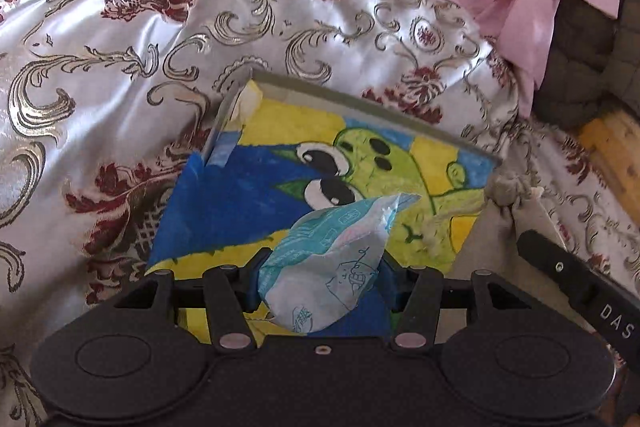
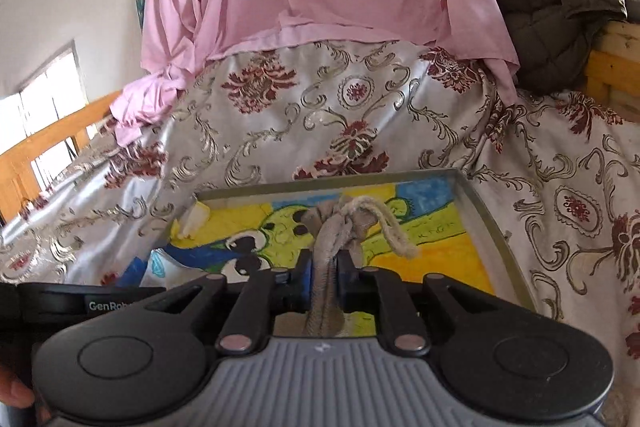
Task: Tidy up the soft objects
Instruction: 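Carry both bags over the framed painting and open both tools to drop them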
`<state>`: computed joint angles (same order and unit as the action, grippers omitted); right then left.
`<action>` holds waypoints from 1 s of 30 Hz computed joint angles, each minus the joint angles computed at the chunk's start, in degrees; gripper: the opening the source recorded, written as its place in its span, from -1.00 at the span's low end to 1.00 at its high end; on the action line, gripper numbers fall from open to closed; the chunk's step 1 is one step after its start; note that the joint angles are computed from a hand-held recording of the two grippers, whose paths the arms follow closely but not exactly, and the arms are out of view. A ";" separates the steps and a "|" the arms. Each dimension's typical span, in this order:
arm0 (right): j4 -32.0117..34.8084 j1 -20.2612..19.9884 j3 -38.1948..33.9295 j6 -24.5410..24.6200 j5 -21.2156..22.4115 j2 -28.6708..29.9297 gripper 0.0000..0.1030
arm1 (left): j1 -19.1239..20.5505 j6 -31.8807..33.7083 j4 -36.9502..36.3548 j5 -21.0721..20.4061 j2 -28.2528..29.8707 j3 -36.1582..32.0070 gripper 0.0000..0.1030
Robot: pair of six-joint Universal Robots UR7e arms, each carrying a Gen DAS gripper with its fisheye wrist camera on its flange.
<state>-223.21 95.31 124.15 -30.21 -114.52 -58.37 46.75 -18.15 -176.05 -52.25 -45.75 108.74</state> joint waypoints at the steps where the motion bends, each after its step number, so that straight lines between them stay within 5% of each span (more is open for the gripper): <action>1: 0.05 0.17 -0.07 -0.08 -0.46 0.13 -0.56 | -0.08 -0.10 0.82 0.26 -0.04 -0.09 0.09; 5: -0.99 0.66 0.02 -1.04 -0.93 0.34 0.08 | -0.43 -0.12 2.06 0.89 -0.52 0.25 0.35; 17: -7.73 3.82 2.00 -4.52 -1.07 -1.91 0.92 | -4.40 2.74 -5.16 4.97 -4.50 5.03 0.77; 22: -11.39 5.45 4.07 -5.07 -0.70 -3.83 0.99 | -7.73 7.33 -13.58 7.71 -6.25 8.46 0.97; 30: -19.77 10.03 7.93 -7.68 -5.79 -5.86 0.99 | -14.34 8.99 -22.21 11.85 -10.38 15.01 0.98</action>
<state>-242.97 105.34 132.07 -37.89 -120.31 -64.23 32.41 -9.17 -198.25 -40.41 -56.13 123.75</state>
